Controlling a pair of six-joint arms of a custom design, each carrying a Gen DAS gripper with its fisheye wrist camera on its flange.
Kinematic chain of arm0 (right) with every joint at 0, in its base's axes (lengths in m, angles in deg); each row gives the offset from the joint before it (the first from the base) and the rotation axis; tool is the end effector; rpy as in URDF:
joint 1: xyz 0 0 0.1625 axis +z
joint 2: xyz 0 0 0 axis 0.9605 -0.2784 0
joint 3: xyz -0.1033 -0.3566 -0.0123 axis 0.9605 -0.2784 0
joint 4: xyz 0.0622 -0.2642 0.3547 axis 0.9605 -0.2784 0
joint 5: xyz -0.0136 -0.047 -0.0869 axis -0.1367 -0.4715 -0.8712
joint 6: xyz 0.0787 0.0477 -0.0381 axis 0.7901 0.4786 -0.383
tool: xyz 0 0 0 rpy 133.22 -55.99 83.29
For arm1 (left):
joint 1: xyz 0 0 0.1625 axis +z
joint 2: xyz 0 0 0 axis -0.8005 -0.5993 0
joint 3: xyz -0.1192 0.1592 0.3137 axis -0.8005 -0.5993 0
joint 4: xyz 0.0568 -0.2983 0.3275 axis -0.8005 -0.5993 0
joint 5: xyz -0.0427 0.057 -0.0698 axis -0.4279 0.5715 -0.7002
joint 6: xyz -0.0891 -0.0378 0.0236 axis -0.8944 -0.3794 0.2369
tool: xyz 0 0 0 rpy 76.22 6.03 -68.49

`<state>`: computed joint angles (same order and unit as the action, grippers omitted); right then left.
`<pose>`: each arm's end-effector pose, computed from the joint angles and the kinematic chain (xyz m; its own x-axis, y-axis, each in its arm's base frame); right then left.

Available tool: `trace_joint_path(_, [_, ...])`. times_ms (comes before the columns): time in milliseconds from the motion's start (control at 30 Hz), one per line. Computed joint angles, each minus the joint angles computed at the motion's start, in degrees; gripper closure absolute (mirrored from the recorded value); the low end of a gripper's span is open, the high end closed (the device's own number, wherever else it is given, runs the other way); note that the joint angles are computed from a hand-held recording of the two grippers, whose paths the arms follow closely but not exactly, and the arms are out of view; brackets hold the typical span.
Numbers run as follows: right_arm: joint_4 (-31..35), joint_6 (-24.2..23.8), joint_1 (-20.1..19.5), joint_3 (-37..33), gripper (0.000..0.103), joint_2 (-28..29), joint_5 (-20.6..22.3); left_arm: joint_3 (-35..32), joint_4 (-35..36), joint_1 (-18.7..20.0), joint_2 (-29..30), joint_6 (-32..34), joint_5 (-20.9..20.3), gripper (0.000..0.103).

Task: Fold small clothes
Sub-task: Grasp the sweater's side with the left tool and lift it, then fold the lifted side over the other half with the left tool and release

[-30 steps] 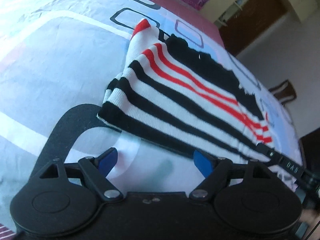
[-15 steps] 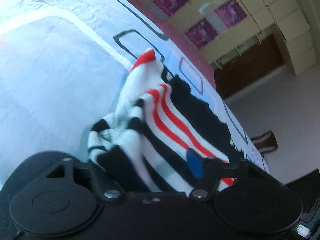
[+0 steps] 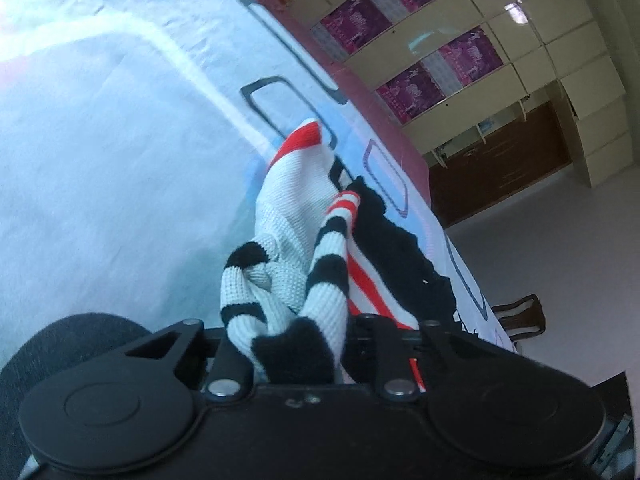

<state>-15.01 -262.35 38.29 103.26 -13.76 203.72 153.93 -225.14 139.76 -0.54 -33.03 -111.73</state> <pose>0.2987 -0.6150 -0.0974 -0.6683 0.4157 0.6169 -0.2565 0.6497 -0.7156 0.0860 -0.7272 0.2648 -0.9887 0.1500 -0.0008 0.1335 0.8777 -0.4602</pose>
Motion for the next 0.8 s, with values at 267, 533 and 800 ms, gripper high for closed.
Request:
trace_joint_path(267, [-5.3, -4.4, -1.0, 7.4, 0.067, -4.9, -4.6, 6.3, -8.7, -3.0, -3.0, 2.9, 3.9, 0.085])
trace_joint_path(533, [-16.0, -3.9, -1.3, 24.1, 0.042, -17.0, -11.0, 12.5, -15.7, -8.7, -6.0, 9.1, 6.0, 0.087])
trace_joint_path(800, [-22.3, -1.0, -2.3, 40.5, 0.043, -29.6, -12.5, 19.2, -19.2, -15.5, -6.8, 16.3, 4.1, 0.087])
